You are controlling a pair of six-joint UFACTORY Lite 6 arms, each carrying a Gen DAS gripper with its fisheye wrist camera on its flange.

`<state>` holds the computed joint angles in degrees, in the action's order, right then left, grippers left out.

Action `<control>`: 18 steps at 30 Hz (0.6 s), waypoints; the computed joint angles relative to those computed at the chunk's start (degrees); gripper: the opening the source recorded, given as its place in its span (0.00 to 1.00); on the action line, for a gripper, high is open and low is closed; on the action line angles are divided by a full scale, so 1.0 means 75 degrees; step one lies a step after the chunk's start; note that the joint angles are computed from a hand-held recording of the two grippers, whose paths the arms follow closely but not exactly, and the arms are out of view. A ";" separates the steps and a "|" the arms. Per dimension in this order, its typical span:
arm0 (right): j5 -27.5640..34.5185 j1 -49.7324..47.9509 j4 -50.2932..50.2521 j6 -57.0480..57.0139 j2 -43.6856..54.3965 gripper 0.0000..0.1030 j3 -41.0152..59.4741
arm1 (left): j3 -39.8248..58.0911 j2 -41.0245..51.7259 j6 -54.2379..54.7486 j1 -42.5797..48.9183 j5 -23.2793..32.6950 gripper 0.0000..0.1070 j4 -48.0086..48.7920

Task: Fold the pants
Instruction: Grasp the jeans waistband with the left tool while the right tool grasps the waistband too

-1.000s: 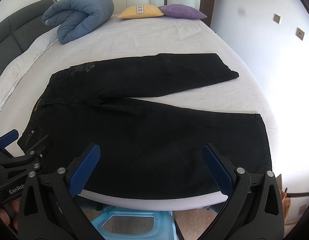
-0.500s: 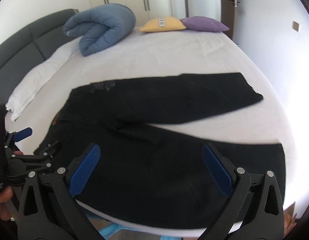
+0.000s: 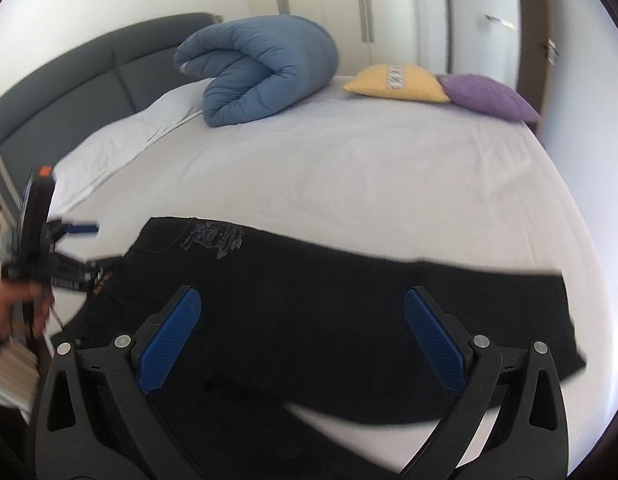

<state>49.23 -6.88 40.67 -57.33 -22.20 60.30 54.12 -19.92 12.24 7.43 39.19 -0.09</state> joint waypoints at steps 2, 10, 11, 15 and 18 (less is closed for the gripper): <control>-0.0266 0.0501 -0.0135 -0.0370 0.1265 0.96 0.0792 | 0.1099 0.1554 0.1599 0.0437 -0.0048 0.96 -0.0737; 0.0291 0.1453 -0.0744 -0.0582 0.5064 0.45 0.3686 | 0.5054 0.6134 0.4404 0.1192 0.1588 0.66 -0.1899; 0.0421 0.1463 -0.0697 -0.0664 0.5322 0.45 0.3908 | 0.5525 0.6583 0.4465 0.1222 0.1868 0.68 -0.1901; 0.0712 0.1583 -0.0704 -0.0925 0.6067 0.45 0.4534 | 0.6564 0.7719 0.4422 0.1156 0.2460 0.81 -0.1541; 0.0840 0.1741 -0.0988 -0.0883 0.6352 0.44 0.4971 | 0.6987 0.8112 0.4495 0.1216 0.2875 0.47 -0.1780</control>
<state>55.53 6.18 33.26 -63.96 25.45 97.59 106.52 40.92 45.95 16.55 60.75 -13.44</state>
